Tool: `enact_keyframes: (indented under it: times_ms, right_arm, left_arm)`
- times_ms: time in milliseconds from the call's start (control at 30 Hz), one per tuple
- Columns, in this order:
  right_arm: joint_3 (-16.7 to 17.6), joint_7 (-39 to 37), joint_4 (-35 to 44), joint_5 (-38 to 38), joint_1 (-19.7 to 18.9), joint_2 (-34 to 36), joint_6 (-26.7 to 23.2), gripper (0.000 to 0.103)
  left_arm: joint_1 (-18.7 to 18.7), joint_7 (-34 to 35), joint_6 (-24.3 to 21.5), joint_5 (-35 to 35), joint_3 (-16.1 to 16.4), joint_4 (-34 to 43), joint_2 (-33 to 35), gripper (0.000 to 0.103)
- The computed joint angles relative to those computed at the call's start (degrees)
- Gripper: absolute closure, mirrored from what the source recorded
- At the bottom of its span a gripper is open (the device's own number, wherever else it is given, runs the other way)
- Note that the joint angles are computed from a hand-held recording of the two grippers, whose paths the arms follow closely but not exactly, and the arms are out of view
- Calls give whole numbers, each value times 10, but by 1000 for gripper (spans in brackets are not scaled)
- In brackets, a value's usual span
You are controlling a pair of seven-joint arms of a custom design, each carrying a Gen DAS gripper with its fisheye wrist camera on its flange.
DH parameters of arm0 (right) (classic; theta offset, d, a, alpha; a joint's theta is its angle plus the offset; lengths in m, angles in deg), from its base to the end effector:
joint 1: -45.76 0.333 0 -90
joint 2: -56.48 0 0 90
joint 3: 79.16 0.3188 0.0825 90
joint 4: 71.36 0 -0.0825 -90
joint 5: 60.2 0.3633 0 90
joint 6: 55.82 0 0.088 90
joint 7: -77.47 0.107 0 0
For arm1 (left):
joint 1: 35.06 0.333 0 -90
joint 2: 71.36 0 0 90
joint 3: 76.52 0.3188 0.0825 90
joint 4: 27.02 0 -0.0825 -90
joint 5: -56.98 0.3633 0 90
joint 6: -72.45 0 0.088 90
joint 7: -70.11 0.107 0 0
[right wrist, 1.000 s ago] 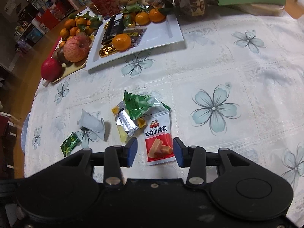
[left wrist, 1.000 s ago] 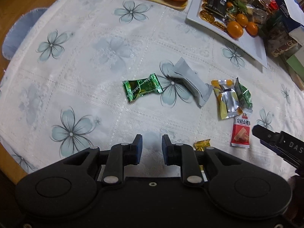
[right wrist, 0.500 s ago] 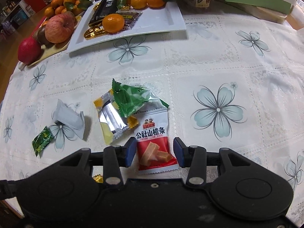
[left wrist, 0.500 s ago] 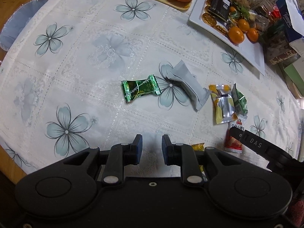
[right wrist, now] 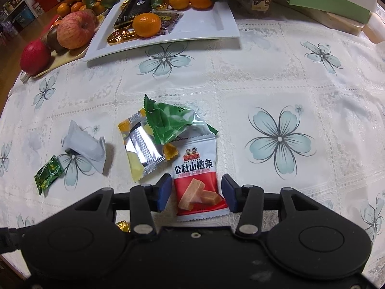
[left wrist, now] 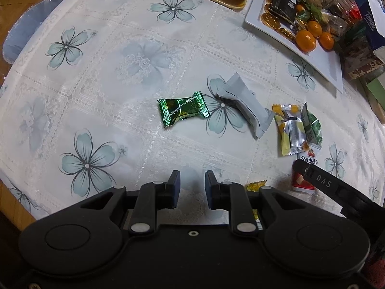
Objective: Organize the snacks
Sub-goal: 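Grasp the red HAWTHORN packet with the right tool while the left tool approaches the white packet, then close the left tool on the white pillow packet and lift it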
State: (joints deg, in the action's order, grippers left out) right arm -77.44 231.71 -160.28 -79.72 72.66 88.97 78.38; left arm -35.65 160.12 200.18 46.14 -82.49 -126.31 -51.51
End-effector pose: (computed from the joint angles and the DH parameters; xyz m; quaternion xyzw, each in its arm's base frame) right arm 0.6220 0.3294 0.3546 -0.5377 0.8263 -0.1235 0.1135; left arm 0.6423 -0.0730 0.4091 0.7015 -0.7022 0.1198 0.0220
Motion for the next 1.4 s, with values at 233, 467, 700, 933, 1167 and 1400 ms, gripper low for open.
enact_keyframes:
  times_ms: [233, 467, 700, 933, 1167, 1400]
  right_arm:
    - [4, -20, -27, -5, -2, -21, 7, 68]
    - [13, -8, -109, 19, -19, -84, 63, 68]
    - [18, 5, -182, 19, -31, -146, 115, 68]
    - [24, 9, -231, 30, -43, -186, 144, 68]
    - [25, 19, -266, 37, -53, -215, 182, 68]
    - [24, 36, -287, 52, -67, -232, 203, 68]
  left_arm:
    - [2, 0, 18, -9, -2, 0, 4, 74]
    - [6, 17, 74, -53, -13, -25, -5, 74]
    - [7, 28, 103, -88, -18, -44, -9, 74]
    - [-27, -45, 142, -31, -5, -20, 1, 74]
    - [-103, -136, 117, 128, 25, 80, 69, 72]
    - [-150, -204, 91, 241, 52, 123, 112, 72]
